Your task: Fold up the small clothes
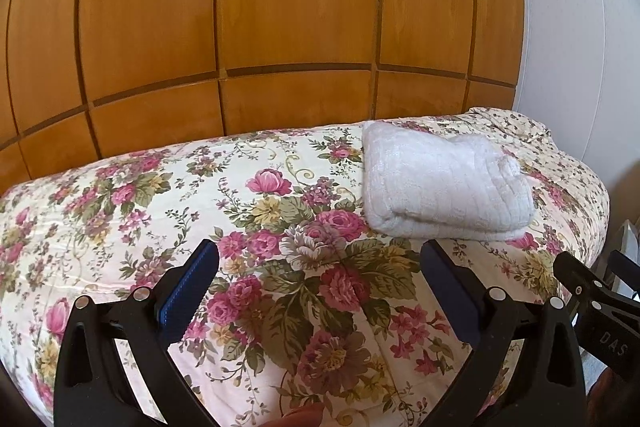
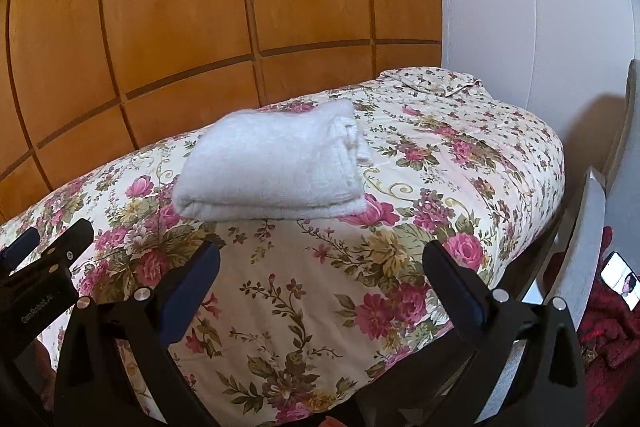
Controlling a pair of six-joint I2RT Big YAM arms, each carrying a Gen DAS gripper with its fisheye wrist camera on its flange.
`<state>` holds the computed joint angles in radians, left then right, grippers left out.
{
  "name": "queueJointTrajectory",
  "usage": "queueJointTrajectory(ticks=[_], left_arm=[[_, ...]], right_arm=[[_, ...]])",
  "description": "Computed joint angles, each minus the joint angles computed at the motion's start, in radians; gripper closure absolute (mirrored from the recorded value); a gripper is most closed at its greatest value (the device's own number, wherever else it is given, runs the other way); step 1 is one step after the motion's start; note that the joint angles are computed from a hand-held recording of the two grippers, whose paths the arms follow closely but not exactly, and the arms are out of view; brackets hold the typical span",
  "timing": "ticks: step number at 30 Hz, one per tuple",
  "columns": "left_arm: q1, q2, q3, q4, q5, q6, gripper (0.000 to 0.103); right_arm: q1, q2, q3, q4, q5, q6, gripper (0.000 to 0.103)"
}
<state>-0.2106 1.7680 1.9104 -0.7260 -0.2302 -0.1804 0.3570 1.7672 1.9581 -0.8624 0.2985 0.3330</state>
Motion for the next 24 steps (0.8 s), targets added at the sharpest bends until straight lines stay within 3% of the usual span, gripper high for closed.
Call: queueJointTrajectory(ticks=[24], left_arm=[[0.001, 0.013, 0.011, -0.018, 0.015, 0.000, 0.003]], right_arm=[[0.001, 0.002, -0.001, -0.002, -0.009, -0.004, 0.002]])
